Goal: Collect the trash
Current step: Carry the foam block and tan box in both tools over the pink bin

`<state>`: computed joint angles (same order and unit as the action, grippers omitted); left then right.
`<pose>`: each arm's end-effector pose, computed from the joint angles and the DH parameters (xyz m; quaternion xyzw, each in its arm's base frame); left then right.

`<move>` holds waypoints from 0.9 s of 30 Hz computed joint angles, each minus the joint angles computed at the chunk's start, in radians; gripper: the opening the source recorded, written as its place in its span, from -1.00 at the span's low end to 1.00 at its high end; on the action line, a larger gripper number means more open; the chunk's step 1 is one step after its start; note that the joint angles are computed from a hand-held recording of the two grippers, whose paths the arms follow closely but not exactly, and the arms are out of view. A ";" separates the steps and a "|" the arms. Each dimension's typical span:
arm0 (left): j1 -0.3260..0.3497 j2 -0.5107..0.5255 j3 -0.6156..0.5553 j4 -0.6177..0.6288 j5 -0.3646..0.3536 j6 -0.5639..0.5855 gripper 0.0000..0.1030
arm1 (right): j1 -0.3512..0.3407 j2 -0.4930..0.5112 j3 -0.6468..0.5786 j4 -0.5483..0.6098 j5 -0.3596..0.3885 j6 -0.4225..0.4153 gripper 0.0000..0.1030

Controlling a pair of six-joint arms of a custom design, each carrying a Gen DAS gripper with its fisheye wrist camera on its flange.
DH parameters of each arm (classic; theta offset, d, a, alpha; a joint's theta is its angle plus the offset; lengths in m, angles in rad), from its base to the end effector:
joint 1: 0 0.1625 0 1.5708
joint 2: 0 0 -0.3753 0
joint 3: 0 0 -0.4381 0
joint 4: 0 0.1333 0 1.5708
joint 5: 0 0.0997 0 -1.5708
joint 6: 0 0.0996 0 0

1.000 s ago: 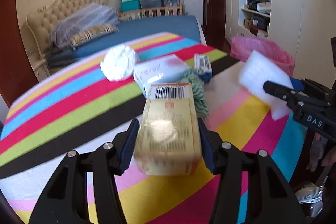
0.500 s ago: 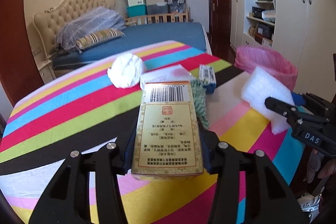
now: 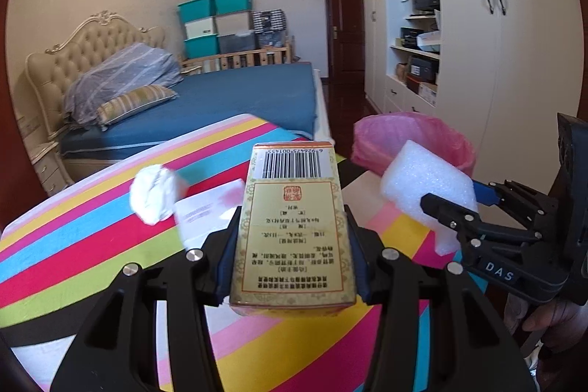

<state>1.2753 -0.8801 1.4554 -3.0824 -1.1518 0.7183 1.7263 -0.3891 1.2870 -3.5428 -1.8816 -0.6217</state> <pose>-0.0489 -0.7576 0.2398 0.3417 0.8087 -0.3926 0.2741 0.2179 -0.7262 0.0047 0.2483 -0.8156 0.4610 0.2461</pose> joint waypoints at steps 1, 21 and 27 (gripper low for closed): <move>-0.006 0.015 -0.019 0.020 -0.009 -0.004 -0.06 | -0.004 -0.005 0.000 -0.006 -0.004 0.000 -0.04; -0.087 0.539 -0.745 0.425 -0.037 -0.116 -0.06 | -0.110 0.017 -0.276 0.064 -0.098 -0.005 -0.03; -0.078 0.722 -1.047 0.554 -0.039 -0.158 0.17 | -0.123 0.101 -0.434 0.126 -0.128 -0.078 0.43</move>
